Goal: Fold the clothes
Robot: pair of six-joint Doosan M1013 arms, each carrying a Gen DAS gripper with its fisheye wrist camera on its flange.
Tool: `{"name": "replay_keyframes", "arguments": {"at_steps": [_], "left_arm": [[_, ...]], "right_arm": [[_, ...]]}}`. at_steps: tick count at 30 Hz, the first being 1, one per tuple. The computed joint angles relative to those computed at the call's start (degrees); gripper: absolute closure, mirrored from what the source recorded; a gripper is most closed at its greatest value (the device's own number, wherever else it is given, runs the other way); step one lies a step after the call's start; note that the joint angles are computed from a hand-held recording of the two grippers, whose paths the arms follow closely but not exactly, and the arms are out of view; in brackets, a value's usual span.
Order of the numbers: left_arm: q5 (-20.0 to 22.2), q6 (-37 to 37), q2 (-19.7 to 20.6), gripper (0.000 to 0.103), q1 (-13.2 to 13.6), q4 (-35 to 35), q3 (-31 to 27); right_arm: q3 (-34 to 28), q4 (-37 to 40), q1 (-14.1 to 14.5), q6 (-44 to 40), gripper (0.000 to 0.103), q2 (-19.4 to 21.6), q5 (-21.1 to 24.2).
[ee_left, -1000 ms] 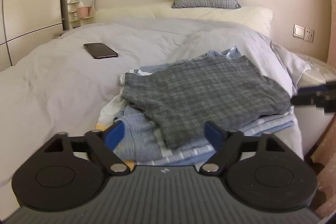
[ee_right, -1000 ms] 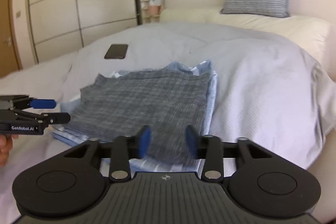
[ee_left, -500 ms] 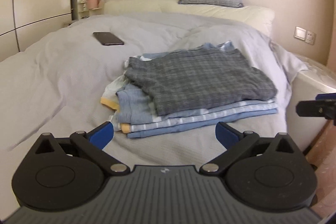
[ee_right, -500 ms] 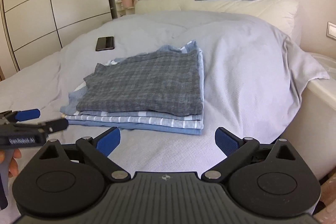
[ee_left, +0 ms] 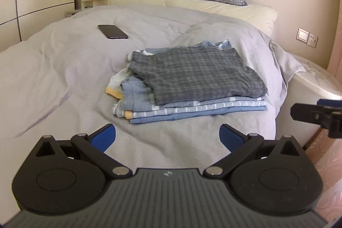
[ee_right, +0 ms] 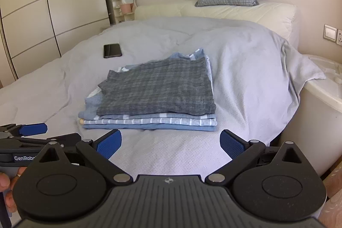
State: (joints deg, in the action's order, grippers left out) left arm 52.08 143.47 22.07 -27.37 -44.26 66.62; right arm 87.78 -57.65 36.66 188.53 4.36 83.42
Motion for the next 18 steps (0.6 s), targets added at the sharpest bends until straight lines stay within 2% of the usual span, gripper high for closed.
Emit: {"name": "replay_keyframes", "arguments": {"at_steps": [3, 18], "left_arm": [[0.26, -1.28, -0.42, 0.001, 0.32, -0.45, 0.25], [-3.76, -0.42, -5.11, 0.001, 1.51, -0.01, 5.10]], "right_arm": [[-0.53, -0.34, 0.79, 0.49, 0.002, 0.23, 0.87], [-3.12, -1.28, 4.44, 2.68, 0.002, 1.03, 4.31]]}}
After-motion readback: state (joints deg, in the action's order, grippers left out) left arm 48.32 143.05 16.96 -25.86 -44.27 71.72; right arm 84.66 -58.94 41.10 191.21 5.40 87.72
